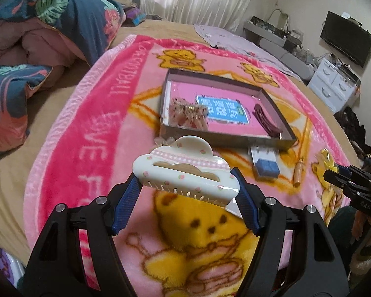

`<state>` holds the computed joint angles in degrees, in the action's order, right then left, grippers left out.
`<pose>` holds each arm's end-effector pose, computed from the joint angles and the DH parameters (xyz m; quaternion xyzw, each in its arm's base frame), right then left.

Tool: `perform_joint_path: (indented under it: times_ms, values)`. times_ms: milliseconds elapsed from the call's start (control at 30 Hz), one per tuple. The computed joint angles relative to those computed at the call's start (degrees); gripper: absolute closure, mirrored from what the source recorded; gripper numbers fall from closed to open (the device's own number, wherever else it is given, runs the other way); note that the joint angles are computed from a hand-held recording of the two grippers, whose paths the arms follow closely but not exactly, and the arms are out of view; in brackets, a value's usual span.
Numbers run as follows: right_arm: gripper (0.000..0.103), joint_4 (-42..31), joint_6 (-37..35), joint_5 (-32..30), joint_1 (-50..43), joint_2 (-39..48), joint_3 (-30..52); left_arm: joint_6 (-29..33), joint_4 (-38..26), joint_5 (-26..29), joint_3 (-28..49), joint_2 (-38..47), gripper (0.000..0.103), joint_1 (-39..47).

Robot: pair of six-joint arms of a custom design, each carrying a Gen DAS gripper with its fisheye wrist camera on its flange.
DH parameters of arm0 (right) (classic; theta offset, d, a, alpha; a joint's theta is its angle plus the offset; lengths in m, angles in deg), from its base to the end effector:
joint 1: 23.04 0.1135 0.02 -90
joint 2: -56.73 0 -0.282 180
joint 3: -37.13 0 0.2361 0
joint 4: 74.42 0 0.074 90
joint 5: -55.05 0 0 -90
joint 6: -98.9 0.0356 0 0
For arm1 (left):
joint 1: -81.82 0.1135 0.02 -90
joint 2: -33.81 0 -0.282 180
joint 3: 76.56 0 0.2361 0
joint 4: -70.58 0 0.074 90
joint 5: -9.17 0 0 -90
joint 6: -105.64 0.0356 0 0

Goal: Organize jewelry
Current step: 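Place claw clip and yellow ring bag into the box and release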

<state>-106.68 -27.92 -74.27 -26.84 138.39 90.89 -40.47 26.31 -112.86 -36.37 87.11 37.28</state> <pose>0.2392 0.0067 0.1940 -0.3416 0.8478 0.2207 0.3402 0.1113 -0.0830 0.1983 -0.1701 0.9100 -0.0387 0.3761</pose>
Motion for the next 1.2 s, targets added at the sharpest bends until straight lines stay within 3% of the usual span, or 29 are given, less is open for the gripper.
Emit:
perform_joint_path:
  times_ms: [533,1200]
  values:
    - [0.064,4.15,9.50,-0.29,4.11,3.57,8.64,15.50,10.95,6.75,8.07,11.28,0.039,12.27]
    - [0.064,10.95,19.36,5.00,6.75,14.54,19.15,25.10,19.99,12.43,19.16,31.62,0.039,18.32]
